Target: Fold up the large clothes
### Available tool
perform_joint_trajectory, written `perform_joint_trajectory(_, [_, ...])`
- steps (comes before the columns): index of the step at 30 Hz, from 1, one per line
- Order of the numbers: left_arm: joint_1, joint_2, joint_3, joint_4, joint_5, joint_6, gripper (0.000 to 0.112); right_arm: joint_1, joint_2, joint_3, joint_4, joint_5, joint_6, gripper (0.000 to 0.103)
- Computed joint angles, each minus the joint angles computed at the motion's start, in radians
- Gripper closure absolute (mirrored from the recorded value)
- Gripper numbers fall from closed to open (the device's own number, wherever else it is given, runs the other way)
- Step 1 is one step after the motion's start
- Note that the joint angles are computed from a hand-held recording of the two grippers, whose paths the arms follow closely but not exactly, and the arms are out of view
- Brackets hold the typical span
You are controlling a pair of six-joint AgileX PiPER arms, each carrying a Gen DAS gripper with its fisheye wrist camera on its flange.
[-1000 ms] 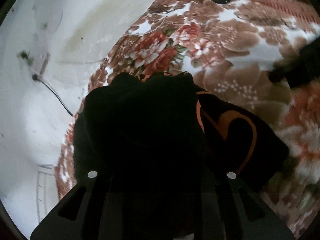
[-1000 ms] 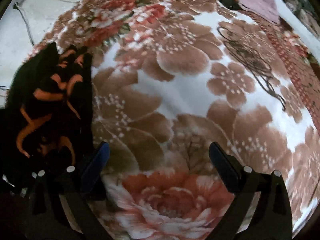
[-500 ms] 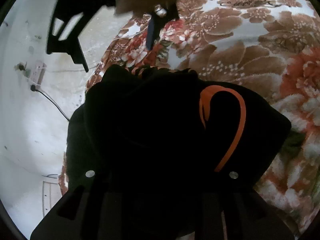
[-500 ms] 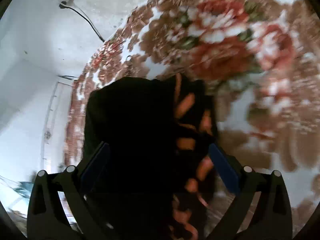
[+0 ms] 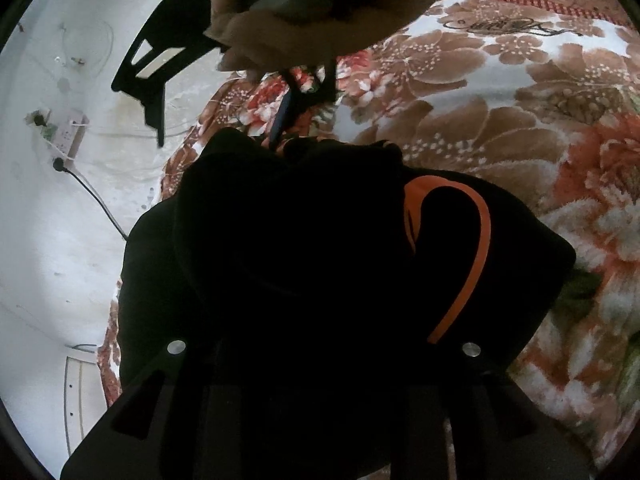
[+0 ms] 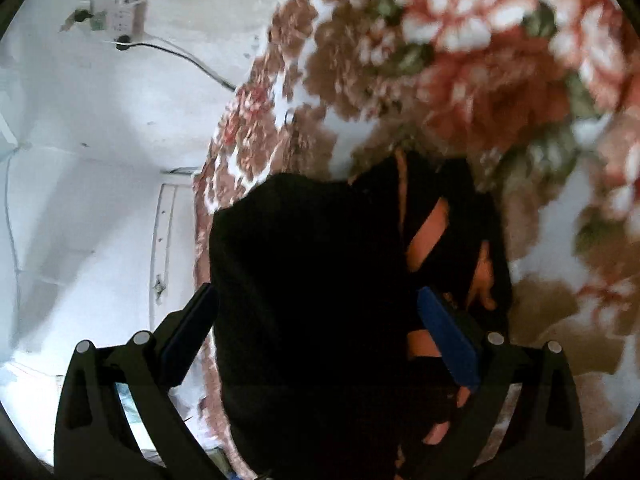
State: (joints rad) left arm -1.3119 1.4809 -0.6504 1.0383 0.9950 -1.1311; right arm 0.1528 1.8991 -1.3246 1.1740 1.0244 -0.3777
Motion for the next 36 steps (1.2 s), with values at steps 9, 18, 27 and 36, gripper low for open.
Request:
perform_joint_trajectory(9, [0.002,-0.011,0.013,0.007,-0.021,-0.038,0.085,0.017,-0.011,-0.008,-0.024,0.049,-0.028,0.044])
perform_joint_trajectory(18, [-0.008,0.002,0.006,0.009,-0.010,-0.026,0.083,0.043,0.116,-0.104,-0.127,0.060,-0.009,0.033])
perform_joint_trajectory(27, [-0.047,-0.022,0.029,0.044,0.022,-0.055,0.087,0.052,0.031,-0.165,-0.220,0.146,0.003,0.090])
perform_joint_trajectory(36, [-0.072,-0.002,-0.026,0.050,0.045,-0.038,0.087,-0.011,-0.015,-0.152,-0.338,0.159,0.062,0.091])
